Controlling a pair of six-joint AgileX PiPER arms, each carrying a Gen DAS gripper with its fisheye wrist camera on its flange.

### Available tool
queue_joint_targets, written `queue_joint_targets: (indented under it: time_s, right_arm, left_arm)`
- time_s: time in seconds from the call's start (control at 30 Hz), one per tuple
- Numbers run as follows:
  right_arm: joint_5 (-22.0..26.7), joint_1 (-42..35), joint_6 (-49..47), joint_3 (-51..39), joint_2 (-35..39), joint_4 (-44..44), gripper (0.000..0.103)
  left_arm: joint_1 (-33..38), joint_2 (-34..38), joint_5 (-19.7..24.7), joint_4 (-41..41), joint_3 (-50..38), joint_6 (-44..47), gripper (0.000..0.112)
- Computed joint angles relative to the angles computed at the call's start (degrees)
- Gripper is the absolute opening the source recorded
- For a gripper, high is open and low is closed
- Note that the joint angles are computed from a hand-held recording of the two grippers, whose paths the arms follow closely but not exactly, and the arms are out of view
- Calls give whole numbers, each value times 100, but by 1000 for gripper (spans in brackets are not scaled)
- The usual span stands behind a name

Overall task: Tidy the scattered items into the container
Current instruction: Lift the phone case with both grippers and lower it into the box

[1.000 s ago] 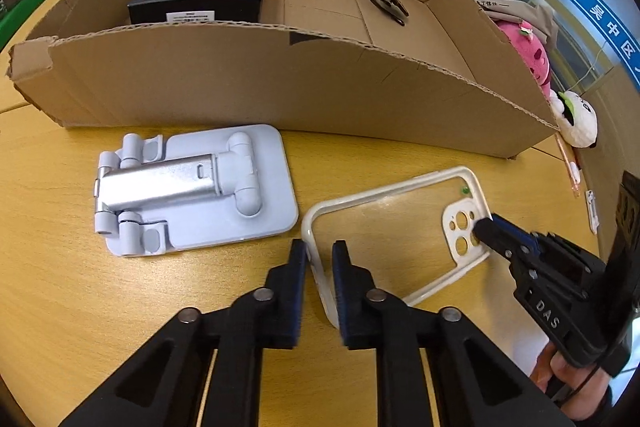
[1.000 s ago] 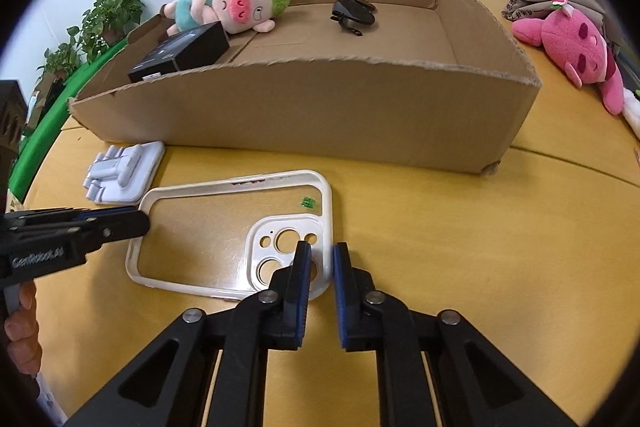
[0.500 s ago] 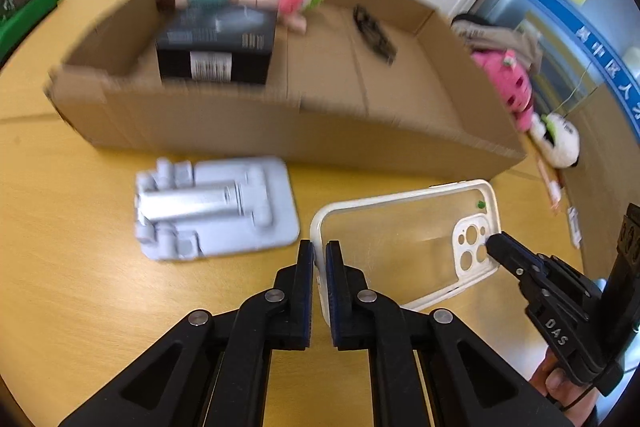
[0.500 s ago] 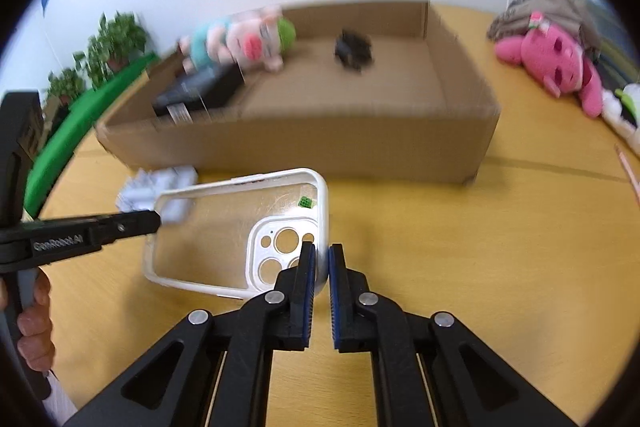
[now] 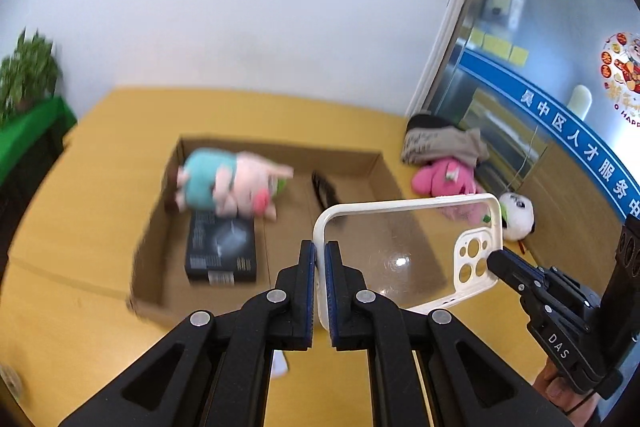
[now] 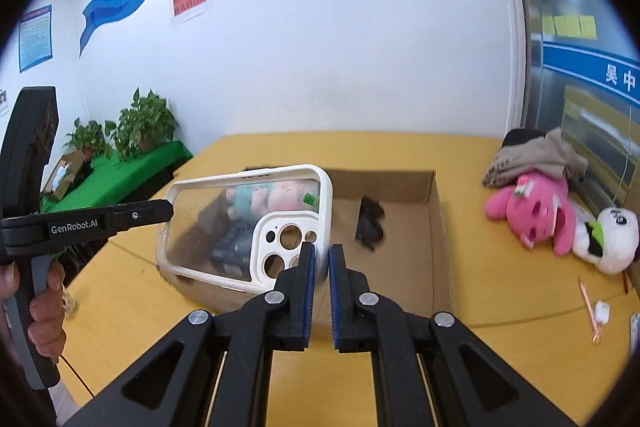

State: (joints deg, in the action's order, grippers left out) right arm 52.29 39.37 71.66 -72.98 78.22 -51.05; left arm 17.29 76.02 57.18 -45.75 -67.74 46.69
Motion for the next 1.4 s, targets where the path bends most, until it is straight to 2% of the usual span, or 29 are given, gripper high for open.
queue_joint_targets:
  time_s: [0.07,0.17,0.27,0.47,0.7,0.77,1.1,1.4]
  right_arm:
    - [-85,-222,-264,-250,56,157,6]
    - [-777,-1041,-1046,-455,127,1084,6]
    - [-1035,-1561,-1589,-598,317,1735,6]
    - [-1366,-2274,-2342,-810,859,2701,6]
    - [-1519,-2664,-2972,-992,1523,3580,6]
    - [-1561,-2854,-3328,-1083,1824,4090,6]
    - [-1331,-3259,-3999,-1504,2901,5086,6]
    - [-321,-3471,-4262,-2645,4040,5390,7]
  left_arm:
    - [-194,212,-48,181,-464,-274,5]
    - [-459,623,-33,415,-1116,-628,5]
    - [-760,1116,45,757,-1671,-1048,4]
    - [-1162,1982,9,1274,-2307,-1559,4]
    - [-1424,2914,-13,1716,-2815,-1970,4]
    - [-1545,3211,-65,1962,-2963,-2165,4]
    - [-2028,4711,224,2992,-4076,-2904,4]
    - [-2448,5684,659,3979,-4946,-3525,4]
